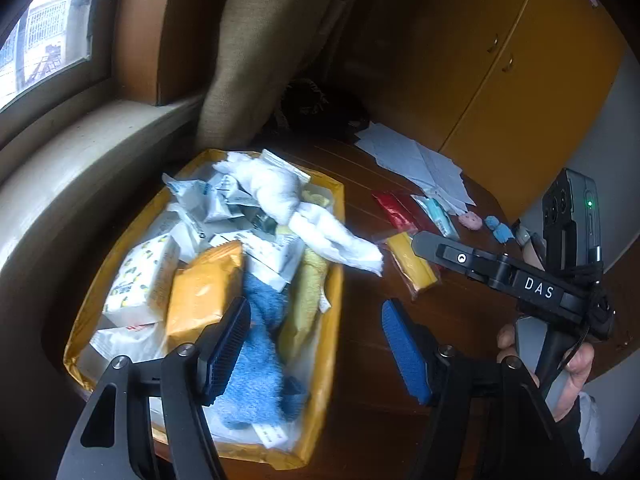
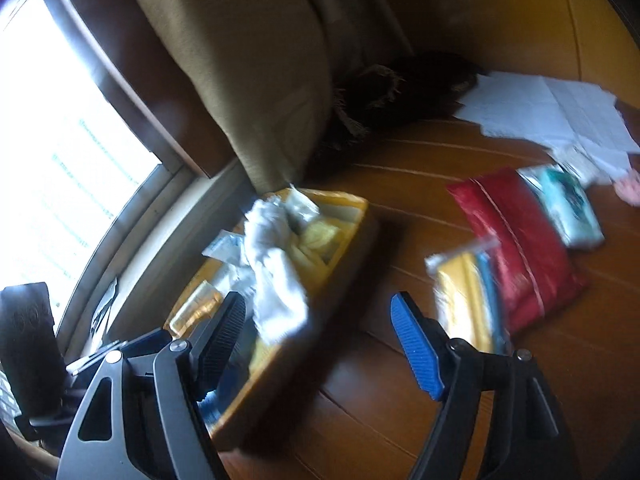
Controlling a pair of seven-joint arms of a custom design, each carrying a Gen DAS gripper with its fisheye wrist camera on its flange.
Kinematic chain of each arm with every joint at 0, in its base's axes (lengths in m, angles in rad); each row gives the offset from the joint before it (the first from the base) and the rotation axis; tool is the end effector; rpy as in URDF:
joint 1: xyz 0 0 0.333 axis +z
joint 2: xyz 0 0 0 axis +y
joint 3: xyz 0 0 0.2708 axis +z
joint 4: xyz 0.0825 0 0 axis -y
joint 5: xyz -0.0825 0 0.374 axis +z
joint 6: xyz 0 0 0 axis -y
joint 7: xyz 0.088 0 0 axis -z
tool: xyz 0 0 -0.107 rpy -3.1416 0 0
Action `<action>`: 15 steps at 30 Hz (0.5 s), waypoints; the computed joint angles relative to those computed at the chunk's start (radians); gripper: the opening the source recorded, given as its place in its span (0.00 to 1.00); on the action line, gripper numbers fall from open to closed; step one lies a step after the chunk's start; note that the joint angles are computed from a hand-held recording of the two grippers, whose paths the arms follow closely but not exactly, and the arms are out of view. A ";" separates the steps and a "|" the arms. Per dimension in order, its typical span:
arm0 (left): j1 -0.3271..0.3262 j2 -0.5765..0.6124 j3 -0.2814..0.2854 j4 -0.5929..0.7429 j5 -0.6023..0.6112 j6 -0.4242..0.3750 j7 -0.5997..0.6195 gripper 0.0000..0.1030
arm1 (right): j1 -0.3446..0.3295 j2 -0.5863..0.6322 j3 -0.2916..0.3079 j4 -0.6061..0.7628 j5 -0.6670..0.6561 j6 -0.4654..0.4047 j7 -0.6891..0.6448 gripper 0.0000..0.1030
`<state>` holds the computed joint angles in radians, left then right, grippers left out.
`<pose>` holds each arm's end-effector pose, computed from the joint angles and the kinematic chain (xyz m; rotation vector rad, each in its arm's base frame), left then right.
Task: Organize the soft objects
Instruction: 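Withdraw both tools from the tray toward the red bag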
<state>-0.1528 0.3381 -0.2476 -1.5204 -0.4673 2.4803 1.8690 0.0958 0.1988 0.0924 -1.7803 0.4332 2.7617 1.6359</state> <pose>0.6373 -0.2428 0.5038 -1.6042 2.3635 -1.1511 0.6392 0.0996 0.4922 -1.4494 1.8178 -0.2610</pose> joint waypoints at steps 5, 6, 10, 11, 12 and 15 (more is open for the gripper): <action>-0.041 0.019 -0.012 0.035 0.034 -0.029 -0.011 0.69 | -0.004 -0.115 -0.037 -0.168 -0.020 0.051 0.009 0.78; -0.050 0.031 -0.013 0.051 0.045 -0.039 -0.017 0.69 | -0.002 -0.133 -0.049 -0.195 -0.042 0.062 0.020 0.80; -0.095 0.097 -0.011 0.141 0.108 -0.101 -0.066 0.69 | -0.011 -0.183 -0.089 -0.270 -0.057 0.081 0.007 0.83; -0.107 0.119 -0.010 0.172 0.125 -0.119 -0.081 0.69 | -0.013 -0.187 -0.096 -0.276 -0.038 0.076 -0.013 0.83; -0.120 0.143 -0.005 0.205 0.145 -0.138 -0.104 0.69 | -0.019 -0.192 -0.105 -0.283 -0.004 0.062 -0.049 0.83; -0.154 0.222 0.001 0.318 0.191 -0.198 -0.169 0.69 | -0.033 -0.189 -0.124 -0.284 0.088 0.025 -0.124 0.83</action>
